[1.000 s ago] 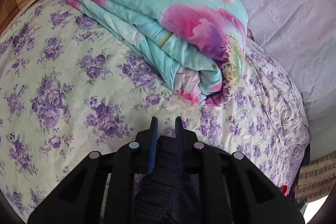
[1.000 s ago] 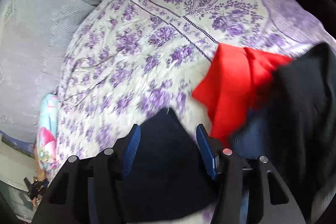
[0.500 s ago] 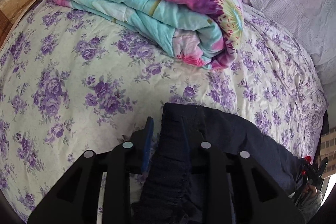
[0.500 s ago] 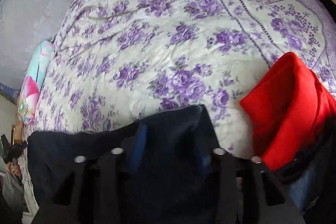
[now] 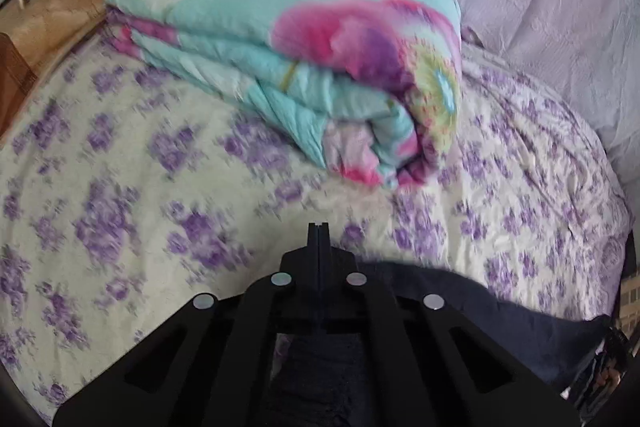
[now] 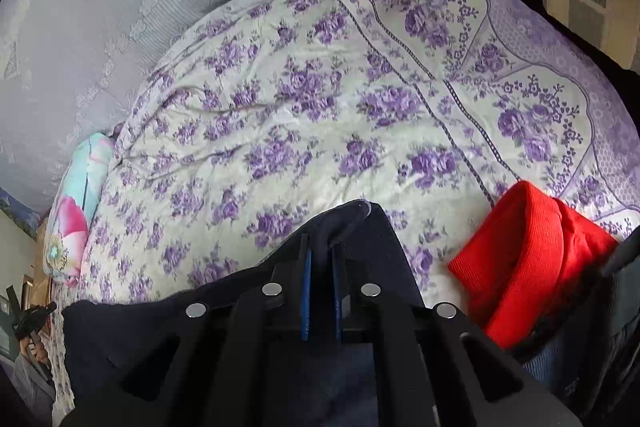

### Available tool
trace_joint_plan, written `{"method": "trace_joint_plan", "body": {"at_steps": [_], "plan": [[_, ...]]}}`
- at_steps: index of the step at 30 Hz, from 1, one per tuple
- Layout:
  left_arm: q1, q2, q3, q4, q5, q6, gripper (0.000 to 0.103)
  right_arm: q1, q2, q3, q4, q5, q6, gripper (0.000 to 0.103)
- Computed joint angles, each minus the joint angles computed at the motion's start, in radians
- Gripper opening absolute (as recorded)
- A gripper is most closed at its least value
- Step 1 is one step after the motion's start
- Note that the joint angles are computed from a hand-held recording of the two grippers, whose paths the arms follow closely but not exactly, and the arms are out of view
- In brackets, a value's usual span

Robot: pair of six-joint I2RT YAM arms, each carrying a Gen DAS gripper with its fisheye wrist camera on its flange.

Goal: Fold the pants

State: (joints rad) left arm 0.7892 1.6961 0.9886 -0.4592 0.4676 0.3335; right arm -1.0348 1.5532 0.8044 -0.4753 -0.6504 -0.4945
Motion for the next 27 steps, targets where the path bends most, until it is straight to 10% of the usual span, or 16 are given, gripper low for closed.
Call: {"method": "trace_joint_plan", "body": {"at_steps": [8,11,16,27], "plan": [[0.000,0.020,0.068,-0.190,0.035,0.133,0.001,0.112,0.234,-0.016,0.227,0.177,0.107,0.015],[0.006,0.001,0.000,-0.162,-0.004,0.189,0.031,0.067,0.178,-0.015,0.157,0.139,0.098,0.033],[-0.002,0.124,0.014,-0.145,-0.015,0.174,0.044,-0.039,0.022,-0.028,-0.020,0.104,-0.028,0.040],[0.006,0.125,0.001,-0.058,0.043,0.055,0.021,-0.295,-0.318,-0.145,-0.568,-0.034,-0.495,0.044]]}}
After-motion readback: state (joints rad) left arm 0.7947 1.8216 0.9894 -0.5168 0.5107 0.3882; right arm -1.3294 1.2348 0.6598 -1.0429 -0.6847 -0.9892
